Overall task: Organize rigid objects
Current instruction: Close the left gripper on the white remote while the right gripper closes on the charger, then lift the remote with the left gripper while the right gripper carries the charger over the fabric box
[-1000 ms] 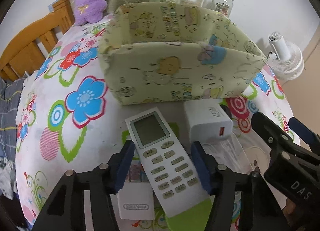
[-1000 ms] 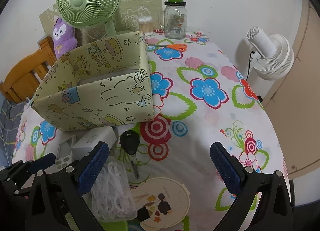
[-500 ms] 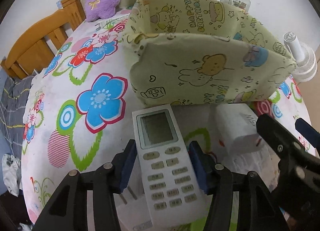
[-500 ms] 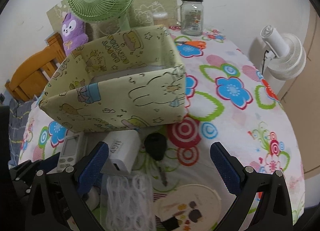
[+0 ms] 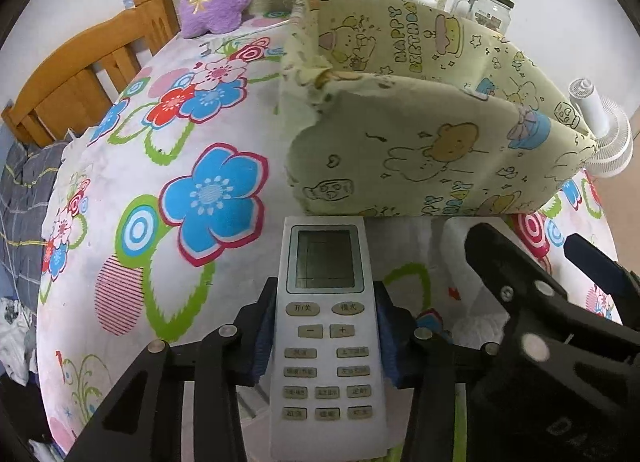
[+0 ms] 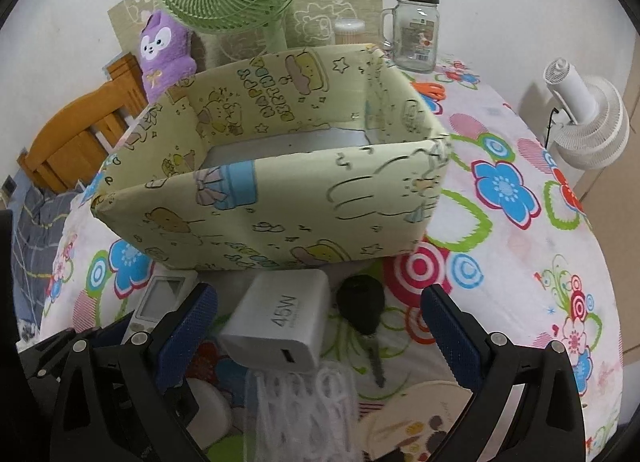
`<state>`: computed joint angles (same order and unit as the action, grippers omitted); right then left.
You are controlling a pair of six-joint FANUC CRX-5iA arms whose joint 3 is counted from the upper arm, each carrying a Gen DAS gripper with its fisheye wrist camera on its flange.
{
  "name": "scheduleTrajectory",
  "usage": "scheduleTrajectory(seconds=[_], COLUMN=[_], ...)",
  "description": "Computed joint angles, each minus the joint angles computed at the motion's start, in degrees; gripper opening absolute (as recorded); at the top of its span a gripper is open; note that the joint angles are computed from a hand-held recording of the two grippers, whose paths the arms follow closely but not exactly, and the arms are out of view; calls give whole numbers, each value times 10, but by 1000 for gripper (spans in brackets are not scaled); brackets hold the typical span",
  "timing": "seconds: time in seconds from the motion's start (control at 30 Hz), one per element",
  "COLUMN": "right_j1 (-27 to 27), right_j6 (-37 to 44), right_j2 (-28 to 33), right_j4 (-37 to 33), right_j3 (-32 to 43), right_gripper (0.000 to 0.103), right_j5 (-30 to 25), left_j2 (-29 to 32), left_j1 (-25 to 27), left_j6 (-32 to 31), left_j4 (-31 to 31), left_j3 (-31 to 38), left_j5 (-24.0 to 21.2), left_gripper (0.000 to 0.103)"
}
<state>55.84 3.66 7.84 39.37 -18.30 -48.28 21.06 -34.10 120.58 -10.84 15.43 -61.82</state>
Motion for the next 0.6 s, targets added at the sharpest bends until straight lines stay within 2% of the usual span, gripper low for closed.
scheduleTrajectory(seconds=[0.07, 0.13, 0.4, 0.6], right_j1=[1, 3, 2, 10], right_j6=[4, 17, 42, 55], right_j2=[8, 19, 41, 55], right_j4=[0, -6, -34, -53], right_j3=[7, 18, 46, 68], right_gripper=[94, 82, 55, 50], right_j5=[-1, -12, -25, -66], left_j2=[-3, -8, -17, -24], left_j1=[0, 1, 4, 13], left_j6=[2, 7, 12, 16], left_j4=[-6, -15, -21, -10], left_j3=[-3, -7, -20, -28], left_j5=[-2, -3, 4, 11], left_gripper=[45, 45, 45, 45])
